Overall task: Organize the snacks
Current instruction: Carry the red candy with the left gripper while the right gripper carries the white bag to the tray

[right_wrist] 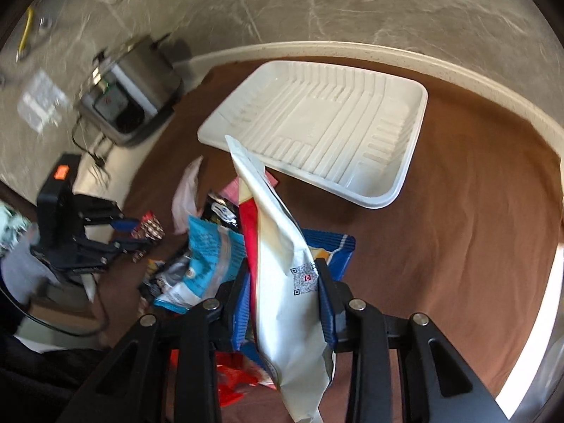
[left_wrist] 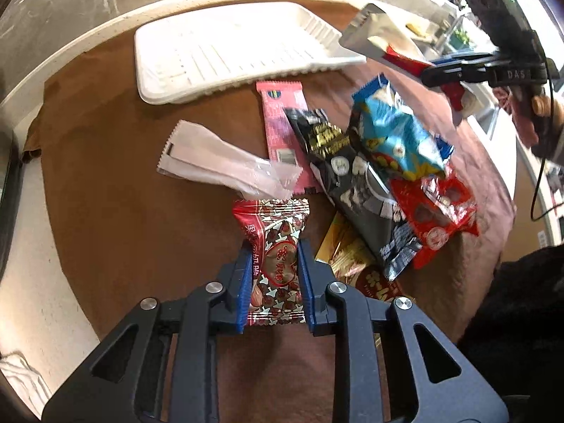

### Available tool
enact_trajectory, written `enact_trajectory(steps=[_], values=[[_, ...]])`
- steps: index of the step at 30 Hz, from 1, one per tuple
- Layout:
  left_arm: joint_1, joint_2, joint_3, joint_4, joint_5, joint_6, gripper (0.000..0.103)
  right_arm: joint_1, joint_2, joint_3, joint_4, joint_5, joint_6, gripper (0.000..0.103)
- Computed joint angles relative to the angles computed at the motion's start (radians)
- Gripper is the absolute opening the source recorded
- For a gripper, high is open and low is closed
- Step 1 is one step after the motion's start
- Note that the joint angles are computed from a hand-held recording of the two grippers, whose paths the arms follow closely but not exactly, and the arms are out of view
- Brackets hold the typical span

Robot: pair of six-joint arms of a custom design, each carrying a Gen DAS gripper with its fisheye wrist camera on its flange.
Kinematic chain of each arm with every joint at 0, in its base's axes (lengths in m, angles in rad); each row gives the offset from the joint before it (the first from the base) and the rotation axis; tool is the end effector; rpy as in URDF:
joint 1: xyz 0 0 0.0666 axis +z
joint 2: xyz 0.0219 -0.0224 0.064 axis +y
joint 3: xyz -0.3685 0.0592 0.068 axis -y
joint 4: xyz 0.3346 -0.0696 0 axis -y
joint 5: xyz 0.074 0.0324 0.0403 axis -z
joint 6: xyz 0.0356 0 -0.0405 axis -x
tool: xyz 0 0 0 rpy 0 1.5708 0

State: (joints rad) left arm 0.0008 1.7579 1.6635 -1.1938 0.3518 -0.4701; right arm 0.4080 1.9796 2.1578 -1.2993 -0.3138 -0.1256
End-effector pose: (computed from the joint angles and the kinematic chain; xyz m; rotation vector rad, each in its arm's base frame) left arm 0.5201 -0.0123 0.3453 0.7100 2.6697 -0.3857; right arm 0.5528 0.2505 0.4038 -0.4824 2.6912 0.5817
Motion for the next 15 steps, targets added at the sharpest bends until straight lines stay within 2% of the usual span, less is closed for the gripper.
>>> enact_trajectory(steps=[2, 7, 15], values=[[0.006, 0.004, 0.032, -0.027, 0.025, 0.009, 0.021, -0.011, -0.004, -0.01, 0.023, -0.043, -0.041, 0.036], [-0.004, 0.03, 0.1, -0.025, 0.061, 0.065, 0.021, -0.032, -0.009, -0.025, 0.095, -0.122, -0.163, 0.036], [-0.015, 0.173, 0.371, -0.073, 0.115, 0.143, 0.021, -0.056, 0.024, 0.022, 0.175, -0.172, -0.301, 0.036]])
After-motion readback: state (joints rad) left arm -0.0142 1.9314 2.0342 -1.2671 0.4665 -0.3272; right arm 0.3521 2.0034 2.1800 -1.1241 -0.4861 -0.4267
